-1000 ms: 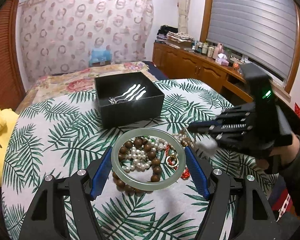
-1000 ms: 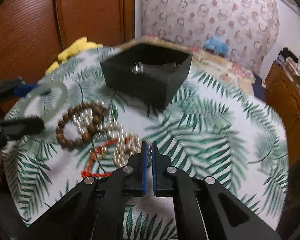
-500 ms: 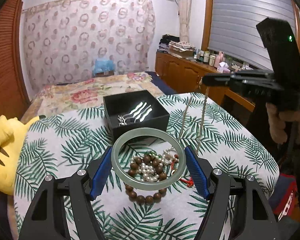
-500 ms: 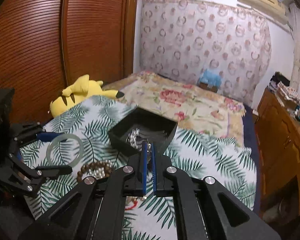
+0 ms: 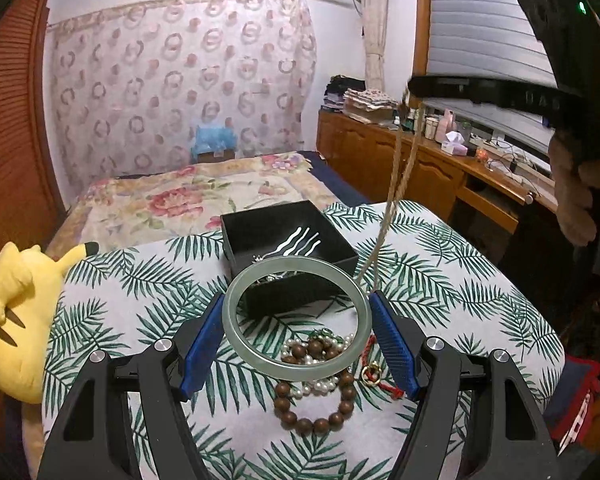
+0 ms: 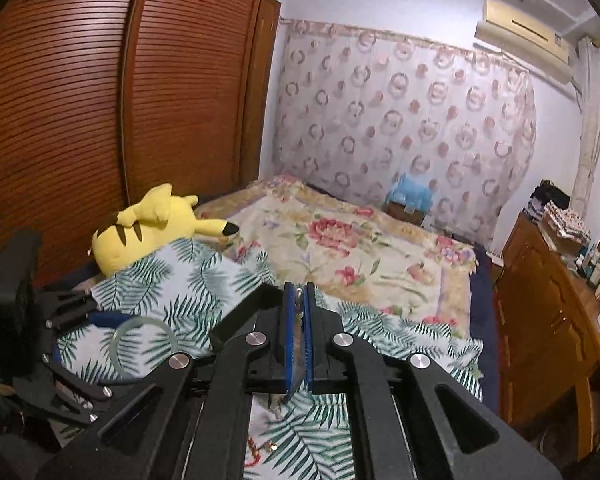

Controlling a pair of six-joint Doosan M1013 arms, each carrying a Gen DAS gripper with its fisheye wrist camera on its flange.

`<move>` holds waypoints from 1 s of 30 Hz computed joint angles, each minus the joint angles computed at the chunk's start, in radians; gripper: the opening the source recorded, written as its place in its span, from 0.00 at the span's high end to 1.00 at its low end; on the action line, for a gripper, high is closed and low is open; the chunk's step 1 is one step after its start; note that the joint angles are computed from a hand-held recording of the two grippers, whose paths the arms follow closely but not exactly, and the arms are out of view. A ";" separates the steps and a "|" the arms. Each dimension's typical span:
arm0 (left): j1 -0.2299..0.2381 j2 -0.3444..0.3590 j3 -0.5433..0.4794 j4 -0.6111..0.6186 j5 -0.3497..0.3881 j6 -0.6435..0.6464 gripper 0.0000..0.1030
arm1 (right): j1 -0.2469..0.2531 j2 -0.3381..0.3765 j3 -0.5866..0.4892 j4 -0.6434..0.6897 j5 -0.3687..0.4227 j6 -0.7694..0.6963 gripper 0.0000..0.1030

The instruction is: Organize jewelry

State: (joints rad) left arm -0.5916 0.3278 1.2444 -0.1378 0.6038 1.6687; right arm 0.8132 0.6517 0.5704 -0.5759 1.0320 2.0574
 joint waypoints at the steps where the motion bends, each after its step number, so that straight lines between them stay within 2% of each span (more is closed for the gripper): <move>1: 0.001 0.002 -0.004 -0.002 0.003 0.000 0.33 | -0.002 0.008 -0.021 0.001 0.003 -0.007 0.95; 14: 0.002 0.030 -0.060 0.026 0.028 -0.003 0.33 | -0.028 0.100 -0.220 0.032 0.023 -0.028 0.95; 21: 0.002 0.041 -0.077 0.023 0.041 0.002 0.33 | -0.043 0.152 -0.325 0.084 0.088 -0.070 0.95; 30: -0.001 0.090 -0.145 0.054 0.089 -0.016 0.33 | -0.084 0.130 -0.176 0.227 0.078 -0.016 0.95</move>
State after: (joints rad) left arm -0.5931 0.4181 1.0996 -0.0840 0.6930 1.6530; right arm 0.7288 0.7817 0.3947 -0.3494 1.1104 2.0412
